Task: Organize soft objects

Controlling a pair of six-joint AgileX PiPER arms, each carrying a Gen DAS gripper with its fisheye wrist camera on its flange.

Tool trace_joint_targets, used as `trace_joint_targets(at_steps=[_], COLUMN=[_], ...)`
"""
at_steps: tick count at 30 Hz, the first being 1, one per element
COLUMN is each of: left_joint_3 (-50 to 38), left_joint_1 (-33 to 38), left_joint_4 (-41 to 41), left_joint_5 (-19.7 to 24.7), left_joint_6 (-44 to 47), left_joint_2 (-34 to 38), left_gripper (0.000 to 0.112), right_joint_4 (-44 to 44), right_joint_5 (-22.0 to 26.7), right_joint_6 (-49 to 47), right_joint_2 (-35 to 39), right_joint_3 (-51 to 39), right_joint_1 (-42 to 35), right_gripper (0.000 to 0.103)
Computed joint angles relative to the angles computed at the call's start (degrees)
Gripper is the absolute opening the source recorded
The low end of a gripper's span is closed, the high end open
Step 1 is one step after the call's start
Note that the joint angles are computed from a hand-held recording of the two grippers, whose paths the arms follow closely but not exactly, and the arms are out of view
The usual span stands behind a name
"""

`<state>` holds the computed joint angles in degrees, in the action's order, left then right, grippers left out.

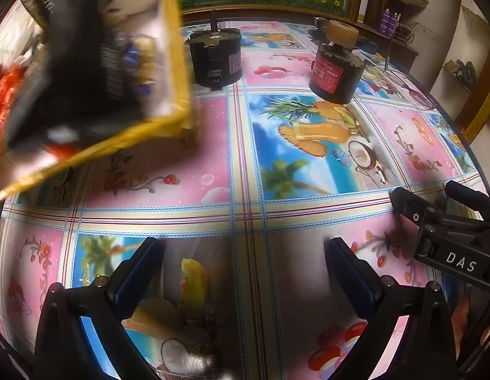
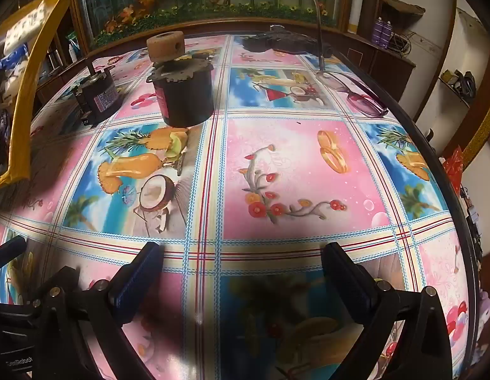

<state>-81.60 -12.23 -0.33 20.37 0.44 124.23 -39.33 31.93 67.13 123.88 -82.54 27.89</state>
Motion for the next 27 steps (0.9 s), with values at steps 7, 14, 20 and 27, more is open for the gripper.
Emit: trace_joint_targets(at_steps=[7,14,20,27], left_joint_3=[-0.1,-0.1,-0.1,2.8], left_joint_1=[0.0,0.0,0.0,-0.5], left_joint_4=[-0.1,0.0,0.0,1.1], left_joint_5=[0.1,0.0,0.0,-2.6], left_joint_6=[0.1,0.0,0.0,-1.5], left_joint_2=[0.1,0.1,0.1,-0.7], left_gripper=[0.103,0.103,0.103,0.103], right_joint_4=[-0.1,-0.1,-0.1,-0.1], right_joint_5=[0.0,0.2,-0.2,-0.4], right_joint_6=[0.1,0.1,0.1,0.2], right_joint_2=[0.0,0.1,-0.1,-0.3], right_joint_3=[0.0,-0.3,0.2,0.5], right_joint_1=[0.0,0.2,0.0,-0.1], right_gripper=[0.102,0.102,0.102,0.102])
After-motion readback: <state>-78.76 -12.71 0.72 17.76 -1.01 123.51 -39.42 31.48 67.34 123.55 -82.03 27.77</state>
